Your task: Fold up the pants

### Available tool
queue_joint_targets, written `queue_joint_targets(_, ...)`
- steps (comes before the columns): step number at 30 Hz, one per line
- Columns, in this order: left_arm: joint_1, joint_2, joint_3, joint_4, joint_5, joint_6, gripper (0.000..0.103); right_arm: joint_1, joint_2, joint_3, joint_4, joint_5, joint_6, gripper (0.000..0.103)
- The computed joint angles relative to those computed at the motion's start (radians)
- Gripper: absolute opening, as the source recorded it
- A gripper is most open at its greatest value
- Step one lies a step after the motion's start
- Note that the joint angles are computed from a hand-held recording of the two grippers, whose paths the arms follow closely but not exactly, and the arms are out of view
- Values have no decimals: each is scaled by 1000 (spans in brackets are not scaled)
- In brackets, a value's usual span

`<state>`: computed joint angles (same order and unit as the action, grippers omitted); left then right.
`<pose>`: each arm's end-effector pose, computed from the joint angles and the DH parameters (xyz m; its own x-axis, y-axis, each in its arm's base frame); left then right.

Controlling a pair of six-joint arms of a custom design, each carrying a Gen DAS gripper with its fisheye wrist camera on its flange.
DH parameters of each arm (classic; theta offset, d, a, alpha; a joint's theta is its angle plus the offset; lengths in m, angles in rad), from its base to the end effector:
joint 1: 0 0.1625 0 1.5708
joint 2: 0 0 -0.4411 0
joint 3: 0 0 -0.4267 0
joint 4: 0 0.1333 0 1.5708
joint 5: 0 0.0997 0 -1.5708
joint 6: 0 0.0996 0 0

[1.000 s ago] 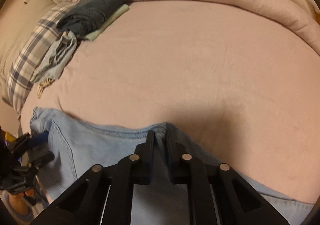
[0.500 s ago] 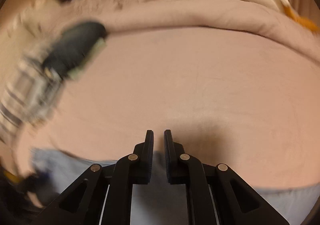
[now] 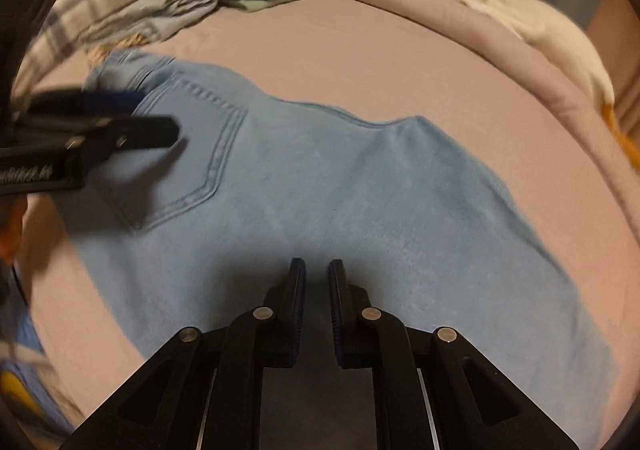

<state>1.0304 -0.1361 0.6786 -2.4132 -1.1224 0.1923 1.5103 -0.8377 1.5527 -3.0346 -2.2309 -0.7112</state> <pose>-0.3242 -0.8833 -0.0542 -0.7292 0.5038 -0.4630 0.6427 0.7365 -0.2108 0.0271 -0.7470 0.2208 -0.6071 -0.1254 0.7846 -0.4646 0.8571 -0.2225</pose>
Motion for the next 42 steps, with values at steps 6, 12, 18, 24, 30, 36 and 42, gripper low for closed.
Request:
queue_joint_targets(6,-33,-77,186,-113,8,45,69,1,-65,96,-87,62,4,11)
queue_joint_targets(12,-46,-94,278,-136,63,109,69,-31,-81,124,-49,92,66,11)
queue_joint_targets(18,-41,-138,340,-158,58,96,69,-75,-177,197,-12,184,169,11)
queue_joint_targets(24,-46,-142,345,-144,78,74,69,-134,-256,280,-93,206,257,14)
queue_joint_targets(30,-53,-146,351,-145,95,50,69,-235,-359,338,-117,290,371,15)
queue_joint_targets(36,-65,-169,374,-205,16,73,68,-285,-405,345,-190,194,510,15)
queue_joint_targets(42,-59,-103,276,-188,-41,98,68,-210,-348,306,-239,52,466,16)
